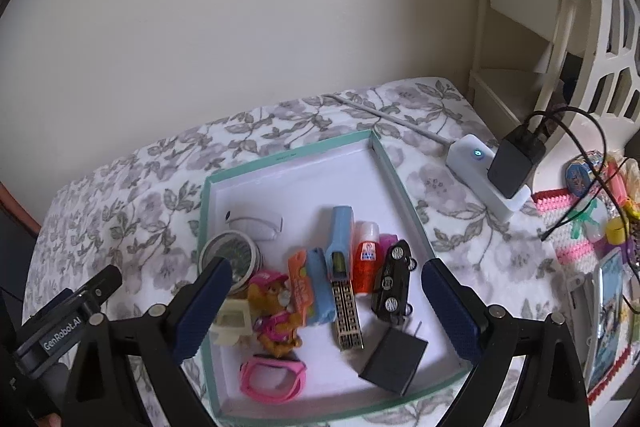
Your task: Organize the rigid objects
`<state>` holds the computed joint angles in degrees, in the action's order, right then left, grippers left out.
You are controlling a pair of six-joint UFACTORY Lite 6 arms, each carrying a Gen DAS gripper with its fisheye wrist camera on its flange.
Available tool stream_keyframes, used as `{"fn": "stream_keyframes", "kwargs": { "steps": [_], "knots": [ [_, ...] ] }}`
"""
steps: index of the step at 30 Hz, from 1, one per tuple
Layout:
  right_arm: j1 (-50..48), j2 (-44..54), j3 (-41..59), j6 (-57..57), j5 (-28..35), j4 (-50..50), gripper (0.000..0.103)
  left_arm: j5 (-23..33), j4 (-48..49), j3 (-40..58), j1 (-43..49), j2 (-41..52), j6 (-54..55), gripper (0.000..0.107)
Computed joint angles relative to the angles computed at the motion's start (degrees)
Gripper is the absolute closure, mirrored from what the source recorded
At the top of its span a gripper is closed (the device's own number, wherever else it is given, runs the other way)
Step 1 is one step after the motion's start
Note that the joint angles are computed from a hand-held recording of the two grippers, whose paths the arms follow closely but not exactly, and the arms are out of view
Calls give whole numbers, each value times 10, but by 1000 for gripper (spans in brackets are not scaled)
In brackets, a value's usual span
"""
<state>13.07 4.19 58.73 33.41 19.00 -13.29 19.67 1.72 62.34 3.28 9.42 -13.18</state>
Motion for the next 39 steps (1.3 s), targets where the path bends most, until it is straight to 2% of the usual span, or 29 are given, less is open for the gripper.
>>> {"fn": "stream_keyframes", "kwargs": {
  "steps": [3, 7, 11, 16, 18, 25, 32, 39],
  "knots": [
    [11, -35, -29, 8, 5, -9, 5, 5, -60, -29, 9, -28, 67, 4],
    [22, -76, -70, 33, 10, -28, 5, -3, -38, -82, 11, -74, 56, 4],
    [38, -119, -112, 66, 18, -51, 5, 7, -70, -128, 31, -122, 85, 4],
    [55, -175, -164, 55, 23, -23, 5, 14, -38, -168, 28, -173, 64, 4],
    [64, -195, -180, 59, 26, -20, 5, 22, 10, -183, 16, -194, 22, 4],
    [111, -266, -237, 121, 51, -45, 5, 48, 48, -229, 1, -252, 4, 4],
    [163, -310, -280, 194, 79, -91, 5, 71, -26, -278, 18, -314, 93, 4],
    [222, -354, -315, 268, 110, -133, 5, 94, 4, -319, 12, -374, 73, 4]
  ]
}}
